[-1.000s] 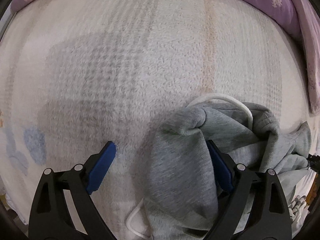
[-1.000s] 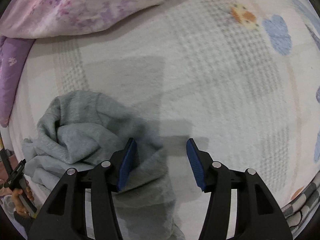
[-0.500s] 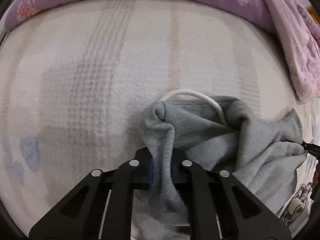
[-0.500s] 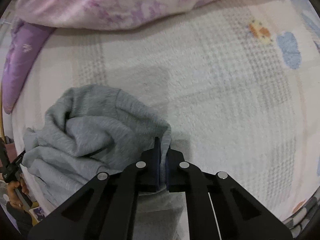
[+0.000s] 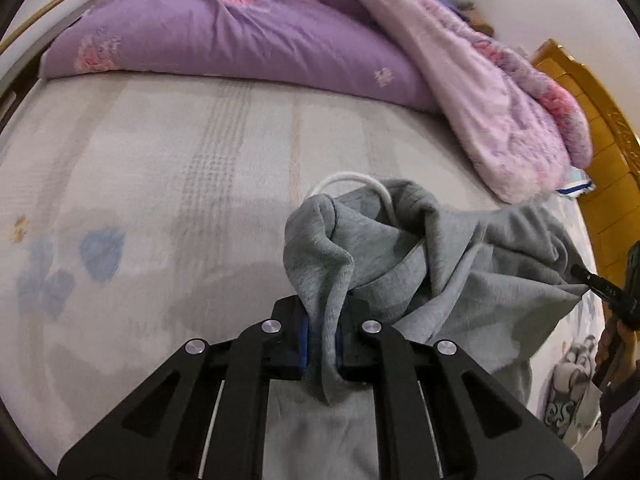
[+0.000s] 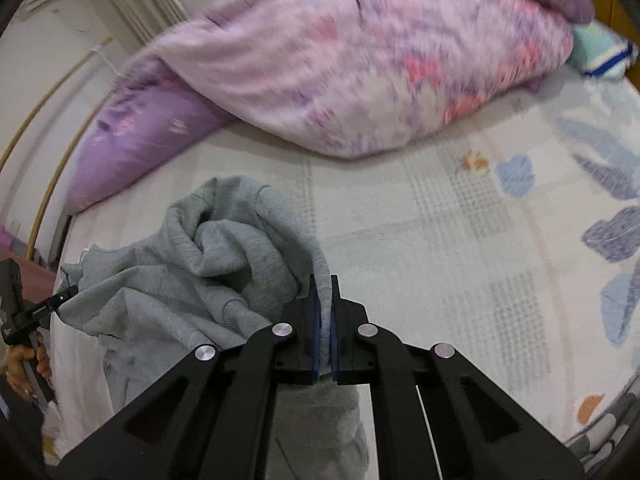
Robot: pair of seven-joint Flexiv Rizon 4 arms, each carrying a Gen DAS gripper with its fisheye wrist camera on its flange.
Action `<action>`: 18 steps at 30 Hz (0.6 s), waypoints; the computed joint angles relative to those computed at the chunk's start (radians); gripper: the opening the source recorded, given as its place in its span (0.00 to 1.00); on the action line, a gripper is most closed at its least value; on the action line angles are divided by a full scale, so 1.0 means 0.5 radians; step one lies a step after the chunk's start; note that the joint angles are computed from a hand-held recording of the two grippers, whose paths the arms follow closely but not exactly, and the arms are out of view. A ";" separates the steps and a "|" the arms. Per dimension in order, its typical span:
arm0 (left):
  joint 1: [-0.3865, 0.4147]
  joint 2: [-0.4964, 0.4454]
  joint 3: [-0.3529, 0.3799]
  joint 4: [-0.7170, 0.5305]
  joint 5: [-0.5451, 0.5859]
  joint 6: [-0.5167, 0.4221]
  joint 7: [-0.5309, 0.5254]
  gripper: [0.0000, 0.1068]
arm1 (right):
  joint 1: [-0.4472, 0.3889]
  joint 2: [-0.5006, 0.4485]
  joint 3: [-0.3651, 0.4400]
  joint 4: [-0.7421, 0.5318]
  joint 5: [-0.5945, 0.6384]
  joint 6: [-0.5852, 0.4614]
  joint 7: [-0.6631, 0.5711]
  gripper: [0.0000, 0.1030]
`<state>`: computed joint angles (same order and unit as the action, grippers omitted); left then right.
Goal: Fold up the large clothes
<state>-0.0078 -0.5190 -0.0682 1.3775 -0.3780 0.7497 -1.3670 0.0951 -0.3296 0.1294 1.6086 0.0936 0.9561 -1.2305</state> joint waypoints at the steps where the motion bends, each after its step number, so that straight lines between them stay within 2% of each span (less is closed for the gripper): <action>1: -0.006 0.088 0.018 0.140 -0.086 0.053 0.039 0.08 | -0.008 0.038 0.010 0.026 0.021 0.029 -0.007 0.03; 2: 0.030 0.120 -0.029 0.214 -0.108 0.126 0.060 0.07 | -0.010 0.096 0.020 0.098 0.042 0.086 0.002 0.03; 5: 0.045 0.323 -0.039 0.559 -0.259 0.276 0.154 0.07 | -0.017 0.270 0.040 0.323 0.098 0.187 -0.005 0.03; 9: 0.030 0.561 0.005 0.927 -0.395 0.357 0.272 0.07 | -0.007 0.553 0.079 0.642 0.212 0.191 -0.079 0.03; 12: 0.008 0.708 0.027 1.212 -0.619 0.416 0.346 0.07 | 0.036 0.700 0.077 0.864 0.273 0.201 -0.085 0.03; 17: -0.056 0.856 0.095 1.563 -0.739 0.460 0.472 0.08 | 0.095 0.826 0.050 1.147 0.271 0.123 -0.003 0.03; 18: -0.076 0.881 0.094 1.638 -0.819 0.516 0.526 0.08 | 0.103 0.834 0.034 1.190 0.333 0.118 -0.003 0.03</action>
<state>-0.0460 -0.0785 -0.0211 2.1964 -0.7877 1.0075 -1.1042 0.1466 0.0876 0.1463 2.2033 0.2603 1.0150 -1.2322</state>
